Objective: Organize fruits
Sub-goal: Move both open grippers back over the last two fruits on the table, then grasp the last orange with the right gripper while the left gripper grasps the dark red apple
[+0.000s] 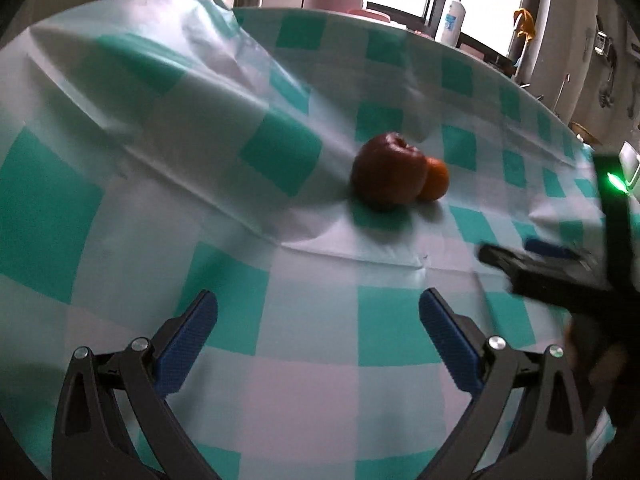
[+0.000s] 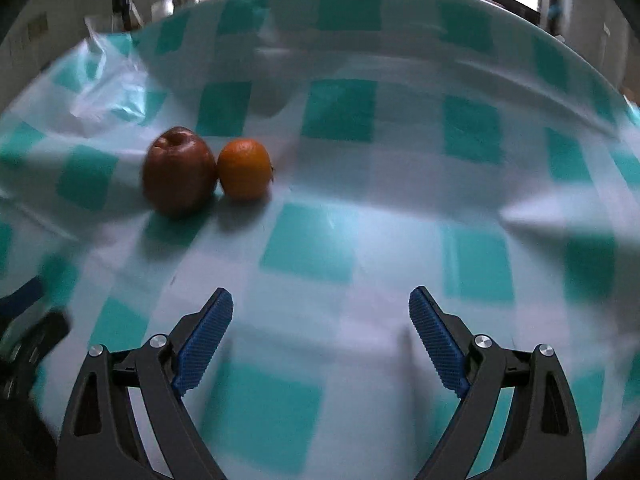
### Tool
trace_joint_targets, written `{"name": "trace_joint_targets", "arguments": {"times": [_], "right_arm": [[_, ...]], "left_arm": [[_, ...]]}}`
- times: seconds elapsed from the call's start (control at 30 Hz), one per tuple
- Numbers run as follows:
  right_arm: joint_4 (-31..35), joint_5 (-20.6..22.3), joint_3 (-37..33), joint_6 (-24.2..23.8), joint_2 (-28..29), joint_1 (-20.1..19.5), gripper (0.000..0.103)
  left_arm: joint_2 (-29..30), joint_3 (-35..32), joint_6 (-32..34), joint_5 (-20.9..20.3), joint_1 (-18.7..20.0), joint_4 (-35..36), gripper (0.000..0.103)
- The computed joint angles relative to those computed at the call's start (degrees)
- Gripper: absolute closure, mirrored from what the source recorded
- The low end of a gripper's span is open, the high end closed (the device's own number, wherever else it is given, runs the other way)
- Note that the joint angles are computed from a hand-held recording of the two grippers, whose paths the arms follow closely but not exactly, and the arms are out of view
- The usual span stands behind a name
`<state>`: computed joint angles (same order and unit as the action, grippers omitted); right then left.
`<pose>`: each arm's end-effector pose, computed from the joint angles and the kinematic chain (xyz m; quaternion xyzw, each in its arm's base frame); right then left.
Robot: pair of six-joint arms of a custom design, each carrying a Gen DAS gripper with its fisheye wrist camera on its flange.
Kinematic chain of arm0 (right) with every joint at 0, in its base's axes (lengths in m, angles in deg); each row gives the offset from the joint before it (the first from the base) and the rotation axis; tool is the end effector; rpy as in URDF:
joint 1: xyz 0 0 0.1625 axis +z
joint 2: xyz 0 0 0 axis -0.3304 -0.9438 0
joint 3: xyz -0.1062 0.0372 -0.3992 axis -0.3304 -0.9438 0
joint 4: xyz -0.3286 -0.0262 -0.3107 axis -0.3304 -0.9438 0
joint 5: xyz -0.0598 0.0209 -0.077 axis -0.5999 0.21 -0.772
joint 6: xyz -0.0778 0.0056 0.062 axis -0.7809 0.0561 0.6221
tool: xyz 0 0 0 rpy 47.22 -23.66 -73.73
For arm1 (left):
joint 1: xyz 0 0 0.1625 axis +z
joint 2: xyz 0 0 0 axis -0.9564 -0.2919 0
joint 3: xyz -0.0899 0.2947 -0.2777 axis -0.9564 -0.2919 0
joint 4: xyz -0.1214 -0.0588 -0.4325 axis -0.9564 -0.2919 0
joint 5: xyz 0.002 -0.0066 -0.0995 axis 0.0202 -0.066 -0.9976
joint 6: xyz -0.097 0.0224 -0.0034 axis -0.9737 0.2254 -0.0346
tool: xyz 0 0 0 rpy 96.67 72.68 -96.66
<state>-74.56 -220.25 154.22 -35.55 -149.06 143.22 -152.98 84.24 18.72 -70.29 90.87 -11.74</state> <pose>0.3218 -0.3804 0.2004 0.1527 -0.8760 0.2828 0.3596 -0.2492 -0.3001 0.2878 0.1639 0.8872 -0.3329 0.2741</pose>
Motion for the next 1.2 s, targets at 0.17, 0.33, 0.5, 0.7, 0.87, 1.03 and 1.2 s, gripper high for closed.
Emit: {"name": "trace_joint_targets", "arguments": {"times": [0.17, 0.33, 0.5, 0.7, 0.87, 1.03, 1.2], "right_arm": [[-1.3, 1.5, -5.4, -4.8, 5.7, -1.4, 0.025], [-1.8, 1.9, -9.2, -8.6, 9.3, -1.7, 0.034], [-2.4, 4.4, -9.4, -8.7, 8.6, -2.7, 0.038], [-6.1, 7.3, -4.7, -8.1, 4.0, -1.8, 0.063], [-9.2, 8.7, 4.8, 0.1, -7.5, -1.3, 0.063], [-8.1, 10.3, 12.7, 6.6, -19.0, 0.4, 0.063], [-10.9, 13.6, 16.3, 6.6, -22.8, -0.5, 0.063]], "left_arm": [[0.8, -0.2, -0.2, -1.7, 0.4, 0.7, 0.002], [1.9, -0.7, 0.3, -4.6, 1.8, 0.9, 0.002], [3.1, -1.3, -0.4, -4.7, 1.6, 2.7, 0.002], [6.9, -3.0, -0.5, -4.3, 1.1, 7.9, 0.001], [6.8, -3.0, -0.5, -4.4, 1.1, 7.8, 0.001], [7.9, -4.2, -1.1, -5.1, 1.3, 8.7, 0.001], [12.8, -5.9, 6.5, -4.6, 3.8, -2.2, 0.002]]}}
